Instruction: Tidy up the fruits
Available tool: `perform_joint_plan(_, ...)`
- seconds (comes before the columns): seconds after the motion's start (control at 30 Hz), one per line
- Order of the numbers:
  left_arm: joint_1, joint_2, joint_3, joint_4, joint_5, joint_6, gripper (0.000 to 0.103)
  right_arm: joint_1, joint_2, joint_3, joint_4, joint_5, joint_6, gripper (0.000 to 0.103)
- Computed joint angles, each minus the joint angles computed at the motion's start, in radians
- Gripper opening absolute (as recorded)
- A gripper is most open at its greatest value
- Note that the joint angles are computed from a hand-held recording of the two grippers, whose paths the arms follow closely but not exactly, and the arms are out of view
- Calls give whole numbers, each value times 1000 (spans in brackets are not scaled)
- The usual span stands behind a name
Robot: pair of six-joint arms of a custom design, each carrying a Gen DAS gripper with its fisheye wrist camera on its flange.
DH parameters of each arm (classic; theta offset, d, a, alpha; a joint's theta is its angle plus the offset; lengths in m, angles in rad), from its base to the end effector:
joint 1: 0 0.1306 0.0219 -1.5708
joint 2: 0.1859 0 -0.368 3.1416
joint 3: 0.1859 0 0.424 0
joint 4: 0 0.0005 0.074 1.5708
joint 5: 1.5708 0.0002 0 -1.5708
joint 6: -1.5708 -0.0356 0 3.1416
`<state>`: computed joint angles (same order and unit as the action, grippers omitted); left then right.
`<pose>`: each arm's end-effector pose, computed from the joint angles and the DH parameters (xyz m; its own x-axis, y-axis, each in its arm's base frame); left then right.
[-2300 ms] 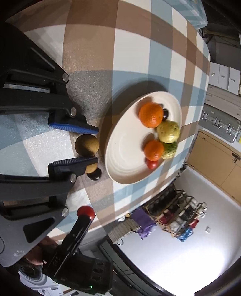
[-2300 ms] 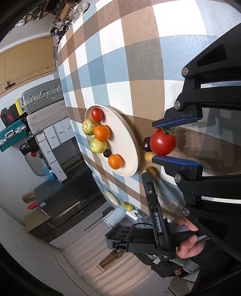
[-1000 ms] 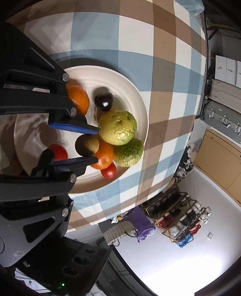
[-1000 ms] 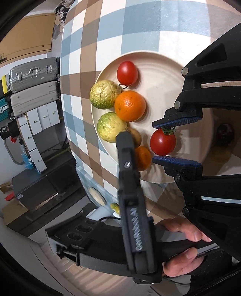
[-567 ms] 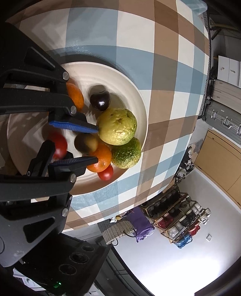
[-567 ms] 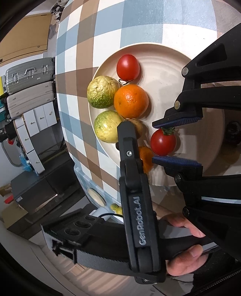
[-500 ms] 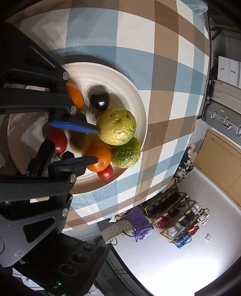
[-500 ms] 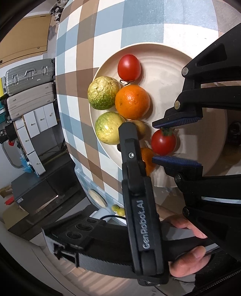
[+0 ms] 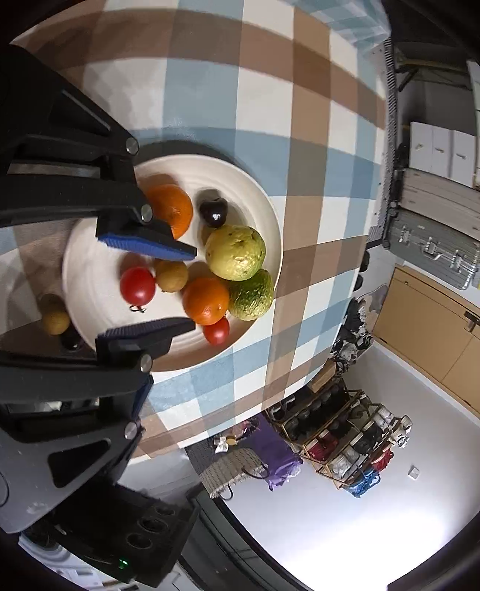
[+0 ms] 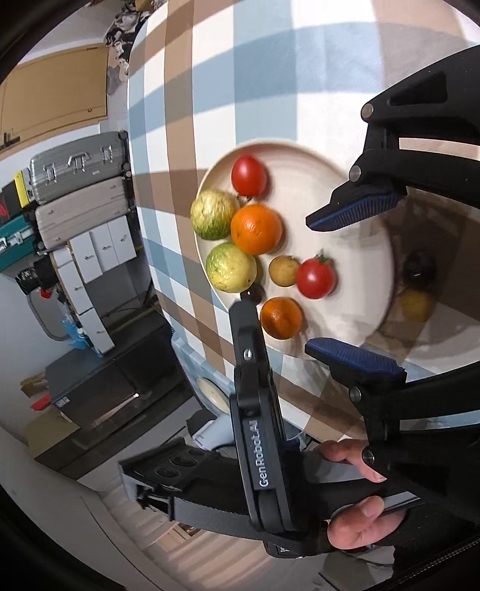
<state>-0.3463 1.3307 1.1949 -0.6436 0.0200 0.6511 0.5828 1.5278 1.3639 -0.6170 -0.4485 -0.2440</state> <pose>0.4698 -0.1708 0.3635 -0.7397 -0.3773 -0.5573 -0.1201 0.8888 -0.4423 0.4659 0.3250 0.3509 -0.7522 -0.2351 -0.6155 -0.5888 0.6592 0.4678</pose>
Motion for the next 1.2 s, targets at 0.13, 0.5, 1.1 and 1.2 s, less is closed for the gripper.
perform_joint_plan(0.13,-46,-51,-16,-23,-83,-8,41,-12,-69,-62,29,27,-15,71)
perform_joint_plan(0.5,-172,-190,-79,-28,-219,5,74,-21,-238,-196,101,105,-42,98)
perform_joint_plan(1.1,-303,-313,-198,-31,-395,92,102,11,-364,-311,152,211,2,103)
perform_joint_plan(1.2,-305,-292,-205,-52,-400,109,102,5,-374,-328,153,215,-8,103)
